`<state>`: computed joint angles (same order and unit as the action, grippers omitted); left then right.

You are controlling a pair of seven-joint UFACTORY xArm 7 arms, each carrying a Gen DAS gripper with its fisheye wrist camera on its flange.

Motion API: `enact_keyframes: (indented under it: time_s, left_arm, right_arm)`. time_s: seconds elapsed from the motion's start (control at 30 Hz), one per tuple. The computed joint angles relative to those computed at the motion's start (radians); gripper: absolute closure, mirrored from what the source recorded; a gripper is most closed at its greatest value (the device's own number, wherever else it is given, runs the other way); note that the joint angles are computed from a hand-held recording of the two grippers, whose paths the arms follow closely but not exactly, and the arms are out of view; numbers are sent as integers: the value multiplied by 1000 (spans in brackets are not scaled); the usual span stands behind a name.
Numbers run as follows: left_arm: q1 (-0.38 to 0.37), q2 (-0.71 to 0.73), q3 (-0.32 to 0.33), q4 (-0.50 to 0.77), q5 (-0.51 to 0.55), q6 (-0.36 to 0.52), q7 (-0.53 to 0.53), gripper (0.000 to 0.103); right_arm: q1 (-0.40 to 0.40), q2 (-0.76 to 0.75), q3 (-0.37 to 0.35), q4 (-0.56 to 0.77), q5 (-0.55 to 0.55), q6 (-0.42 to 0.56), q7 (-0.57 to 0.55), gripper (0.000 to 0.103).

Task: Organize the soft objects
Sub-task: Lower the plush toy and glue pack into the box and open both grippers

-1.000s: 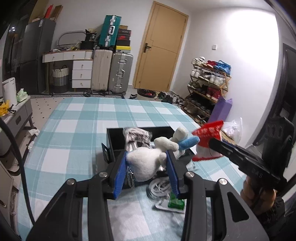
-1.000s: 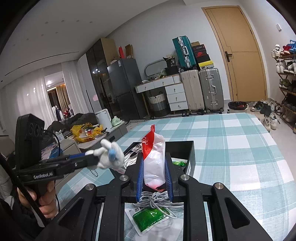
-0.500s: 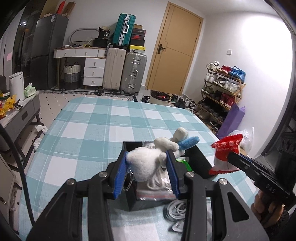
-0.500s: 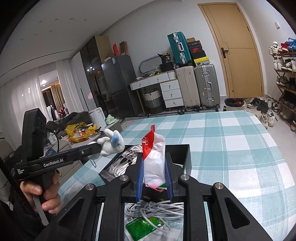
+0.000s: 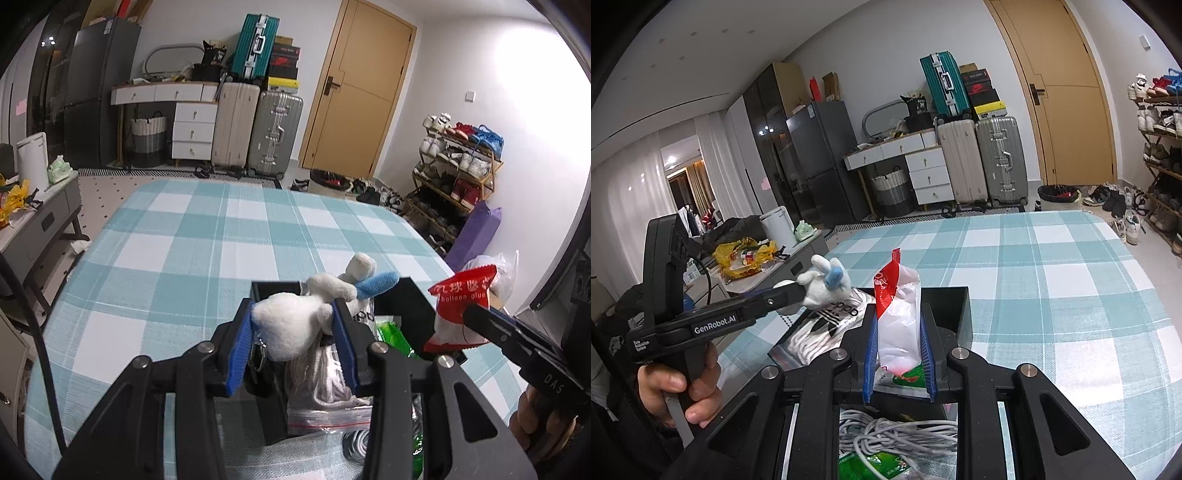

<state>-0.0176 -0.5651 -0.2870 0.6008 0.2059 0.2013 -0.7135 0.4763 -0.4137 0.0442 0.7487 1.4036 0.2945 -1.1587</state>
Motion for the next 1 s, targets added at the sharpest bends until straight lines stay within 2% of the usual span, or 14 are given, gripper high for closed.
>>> enact_keyframes:
  time_s: [0.13, 0.2, 0.33, 0.5, 0.73, 1.0]
  left_arm:
    - [-31, 38, 9, 17, -6, 8, 21, 63]
    - [-20, 52, -12, 30, 11, 16, 16, 63]
    - [-49, 76, -1, 43, 8, 24, 25, 63]
    - [-47, 80, -3, 47, 23, 29, 19, 63]
    - [-15, 88, -39, 62, 88, 52, -2, 62]
    - [-52, 72, -3, 56, 73, 67, 12, 55]
  right_arm:
    - [-5, 27, 1, 13, -11, 4, 11, 83]
    - [-7, 38, 1, 20, -14, 5, 10, 83]
    - [-11, 57, 6, 34, -19, 8, 6, 83]
    - [-15, 77, 10, 47, -42, 18, 20, 83]
    - [-25, 124, 24, 71, -121, 25, 98, 83]
    - [-34, 135, 20, 73, -198, 78, 175, 82]
